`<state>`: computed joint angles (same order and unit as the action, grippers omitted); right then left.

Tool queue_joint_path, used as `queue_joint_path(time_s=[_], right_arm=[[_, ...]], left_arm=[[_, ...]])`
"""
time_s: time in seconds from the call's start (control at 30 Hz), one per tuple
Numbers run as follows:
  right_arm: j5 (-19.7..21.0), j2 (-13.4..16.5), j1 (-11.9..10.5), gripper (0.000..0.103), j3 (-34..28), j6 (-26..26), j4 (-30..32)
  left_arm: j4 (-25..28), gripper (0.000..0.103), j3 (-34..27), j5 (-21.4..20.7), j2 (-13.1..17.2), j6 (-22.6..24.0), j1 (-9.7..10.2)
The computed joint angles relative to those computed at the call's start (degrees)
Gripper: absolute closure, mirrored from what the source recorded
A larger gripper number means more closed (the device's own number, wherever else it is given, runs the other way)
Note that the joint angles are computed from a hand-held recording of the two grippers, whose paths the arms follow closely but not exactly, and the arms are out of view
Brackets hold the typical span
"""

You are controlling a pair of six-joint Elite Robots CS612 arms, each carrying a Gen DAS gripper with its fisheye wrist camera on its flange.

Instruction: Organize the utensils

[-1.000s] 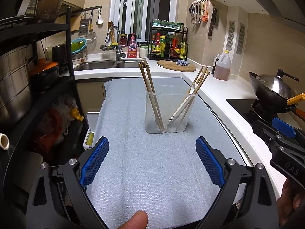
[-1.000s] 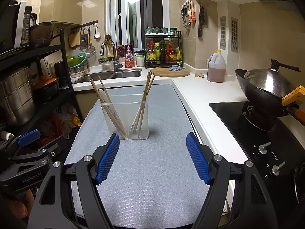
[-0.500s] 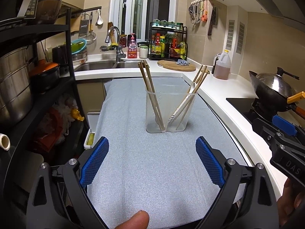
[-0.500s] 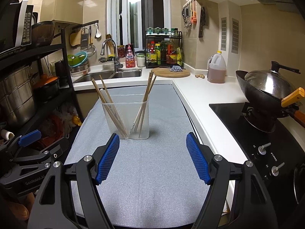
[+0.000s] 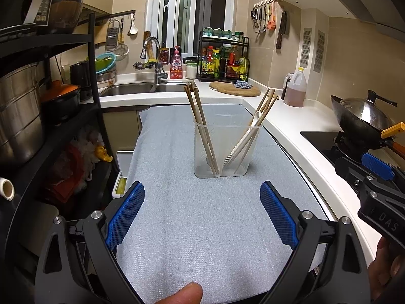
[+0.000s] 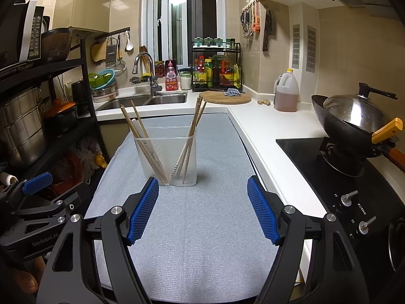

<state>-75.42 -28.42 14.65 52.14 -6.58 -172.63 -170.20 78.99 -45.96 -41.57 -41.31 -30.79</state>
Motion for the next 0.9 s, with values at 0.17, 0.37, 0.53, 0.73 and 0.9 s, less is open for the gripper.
queue_joint_path(time_s=[0.17, 0.37, 0.53, 0.73, 0.9], right_arm=[[-0.2, 0.0, 0.0, 0.03, -0.1, 0.0, -0.3], [-0.6, 0.1, -0.1, 0.029, -0.2, -0.2, -0.5], [-1.1, 0.0, 0.0, 0.025, -0.1, -0.1, -0.9], [-1.6, 0.0, 0.1, 0.014, 0.0, -0.2, -1.5], [-2.3, 0.0, 0.2, 0.01, 0.0, 0.0, -1.7]], left_arm=[[0.2, 0.013, 0.0, 0.3, -0.1, -0.3, -0.04], [0.1, 0.013, 0.0, 0.5, -0.1, -0.1, -0.1], [0.1, 0.013, 0.1, 0.6, -0.1, -0.2, -0.13], [0.2, 0.013, 0.1, 1.0, -0.2, -0.3, -0.19], [0.4, 0.013, 0.0, 1.2, -0.2, -0.6, -0.2]])
